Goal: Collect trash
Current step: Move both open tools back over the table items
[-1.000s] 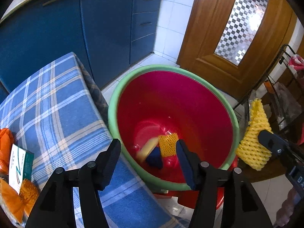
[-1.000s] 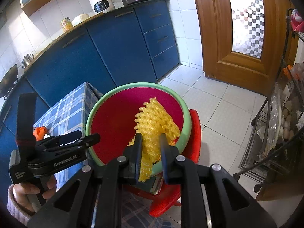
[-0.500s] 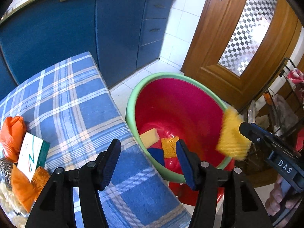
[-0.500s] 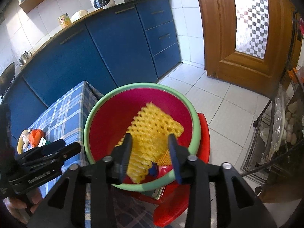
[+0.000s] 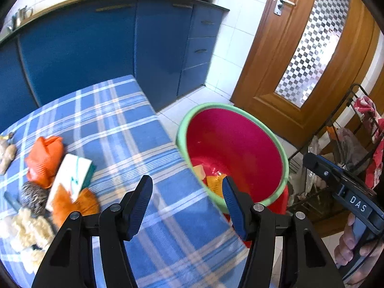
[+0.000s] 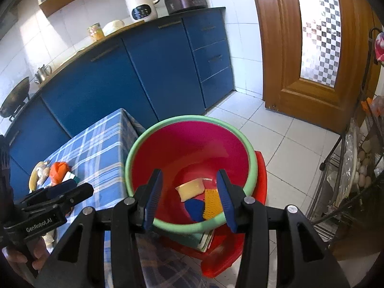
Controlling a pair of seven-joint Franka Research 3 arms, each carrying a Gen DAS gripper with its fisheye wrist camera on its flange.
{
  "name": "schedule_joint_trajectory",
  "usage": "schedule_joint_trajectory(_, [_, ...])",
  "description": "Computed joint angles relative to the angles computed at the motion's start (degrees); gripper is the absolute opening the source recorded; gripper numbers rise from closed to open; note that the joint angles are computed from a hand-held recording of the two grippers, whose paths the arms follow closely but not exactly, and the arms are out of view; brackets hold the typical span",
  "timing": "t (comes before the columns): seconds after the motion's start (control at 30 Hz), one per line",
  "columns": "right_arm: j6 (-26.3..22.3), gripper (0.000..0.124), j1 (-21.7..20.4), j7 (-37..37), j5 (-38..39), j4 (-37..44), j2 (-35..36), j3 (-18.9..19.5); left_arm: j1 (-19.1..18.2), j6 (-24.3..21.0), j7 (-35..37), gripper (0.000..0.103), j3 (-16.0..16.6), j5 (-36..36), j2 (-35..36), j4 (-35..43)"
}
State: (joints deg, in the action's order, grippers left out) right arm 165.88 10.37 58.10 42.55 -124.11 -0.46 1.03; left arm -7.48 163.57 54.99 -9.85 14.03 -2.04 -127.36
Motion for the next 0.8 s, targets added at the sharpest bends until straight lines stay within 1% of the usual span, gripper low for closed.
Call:
schedule_joint_trajectory(0.1, [-0.3, 0.047, 0.6, -1.9, 2.3, -1.7, -2.3, 0.1, 0.5, 0.0, -1.7, 0.062, 0.2, 1.6, -3.7, -3.3])
schedule_joint_trajectory(0.23, [-0.5, 0.047, 2.1, -3.7, 4.5, -3.8, -5.1, -0.2, 1.9, -1.1, -4.5, 0.062, 0.2, 4.0, -9.1, -7.4])
schedule_joint_trajectory(0.4, [-0.9, 0.047, 4.4, -4.7, 5.8, -6.1, -8.0, -0.5, 4.5, -4.3, -8.5, 0.062, -0.1, 7.0, -15.3, -11.6])
schedule_joint_trajectory(0.53, [-1.7, 0.047, 6.1, -5.6, 6.8, -7.0, -9.0, -0.6, 6.8, -7.7, -11.3, 0.062, -0.4, 9.6, -20.4, -14.6])
schedule_joint_trajectory(0.67, [-2.6, 0.047, 7.4, -6.1, 7.1, -7.8, -9.8, -0.4, 8.7, -11.5, -12.7, 0.062, -0.1, 11.5, -24.5, -17.1])
schedule_joint_trajectory(0.8, [-3.0, 0.047, 8.7, -6.7, 7.9, -8.7, -10.4, -0.2, 10.2, -14.1, -13.2, 0.062, 0.4, 12.9, -27.0, -18.6])
